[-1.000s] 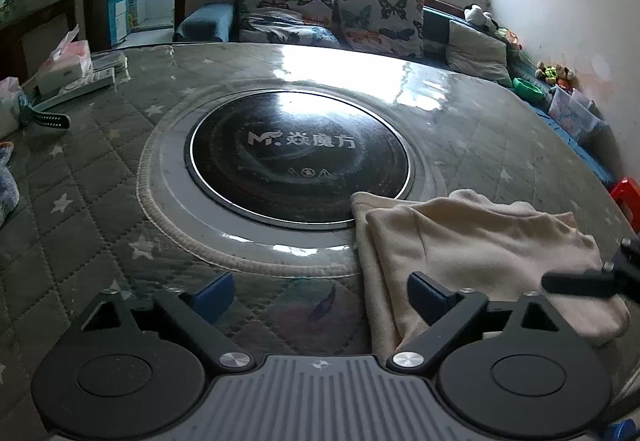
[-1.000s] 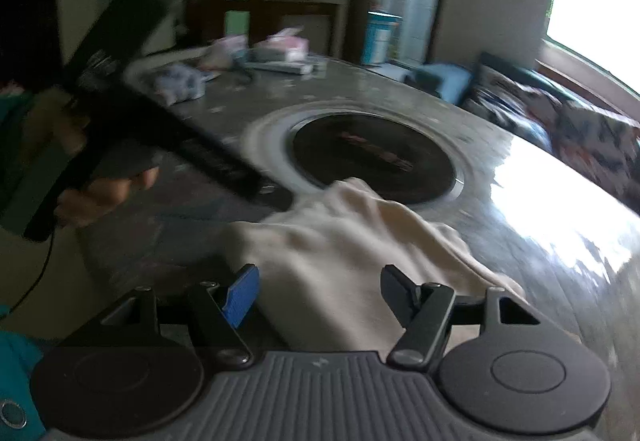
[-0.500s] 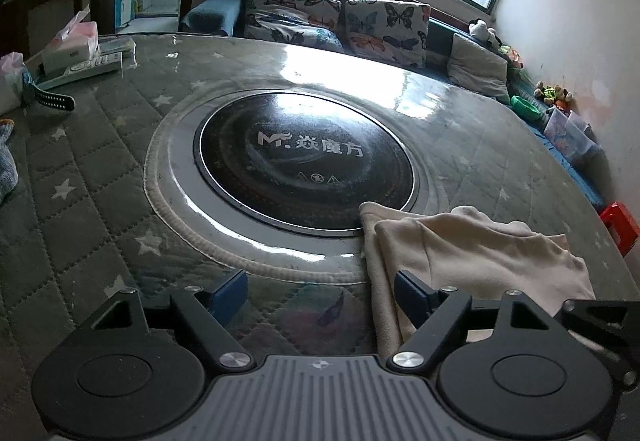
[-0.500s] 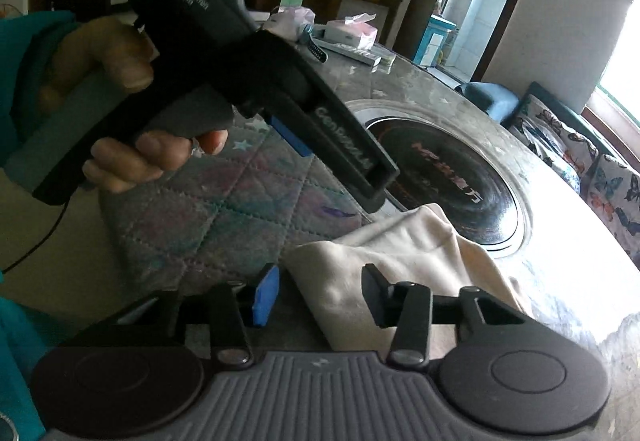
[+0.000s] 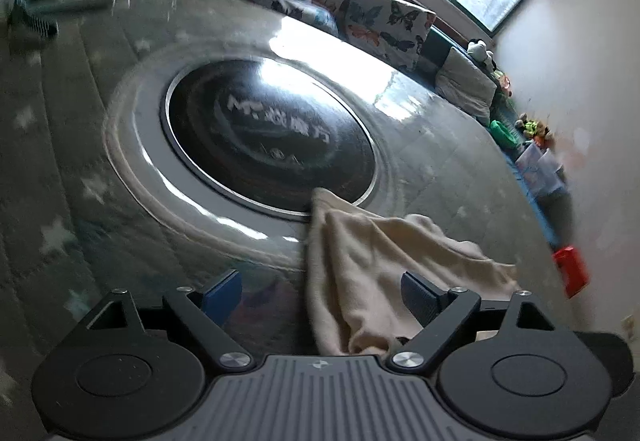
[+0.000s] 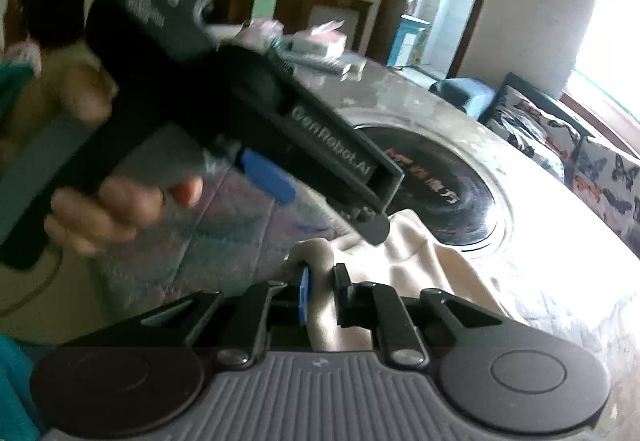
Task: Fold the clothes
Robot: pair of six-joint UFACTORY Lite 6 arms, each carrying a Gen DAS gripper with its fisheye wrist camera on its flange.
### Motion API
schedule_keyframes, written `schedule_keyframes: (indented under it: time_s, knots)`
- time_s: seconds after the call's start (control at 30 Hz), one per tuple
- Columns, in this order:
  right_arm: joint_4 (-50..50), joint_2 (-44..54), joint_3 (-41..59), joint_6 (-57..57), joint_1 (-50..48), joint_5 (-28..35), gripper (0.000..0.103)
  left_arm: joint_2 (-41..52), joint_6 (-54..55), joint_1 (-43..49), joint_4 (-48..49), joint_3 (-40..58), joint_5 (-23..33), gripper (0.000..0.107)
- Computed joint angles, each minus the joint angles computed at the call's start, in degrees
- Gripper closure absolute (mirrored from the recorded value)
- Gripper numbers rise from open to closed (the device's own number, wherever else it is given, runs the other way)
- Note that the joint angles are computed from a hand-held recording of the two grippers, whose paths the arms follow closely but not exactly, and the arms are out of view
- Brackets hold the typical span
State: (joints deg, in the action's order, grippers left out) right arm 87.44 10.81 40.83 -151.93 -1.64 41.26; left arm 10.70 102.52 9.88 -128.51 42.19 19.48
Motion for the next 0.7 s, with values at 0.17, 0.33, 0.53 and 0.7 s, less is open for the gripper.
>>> schedule_keyframes:
  time_s: [0.17, 0.33, 0.53, 0.7]
  knots:
    - [-4.2, 0.4, 2.6, 5.5, -5.1, 5.5, 0.093, 3.4, -11.5, -0.5, 6.9, 3.0, 3.0, 0.020]
    - [-7.0, 1.2, 5.0, 8.5, -9.3, 10.0, 0.094, 5.0, -14.5, -0.8, 5.9, 3.9, 5.2, 0.026]
    - [-9.7, 2.2, 6.2, 10.4, -11.2, 12.7, 0.094, 6.8, -17.3, -0.1, 5.2, 3.9, 9.4, 0.050]
    - [-10.0, 4.0, 7.0, 10.0, -11.9, 12.9, 0.093, 8.6, -19.5, -0.1, 6.0, 4.8, 9.9, 0.084]
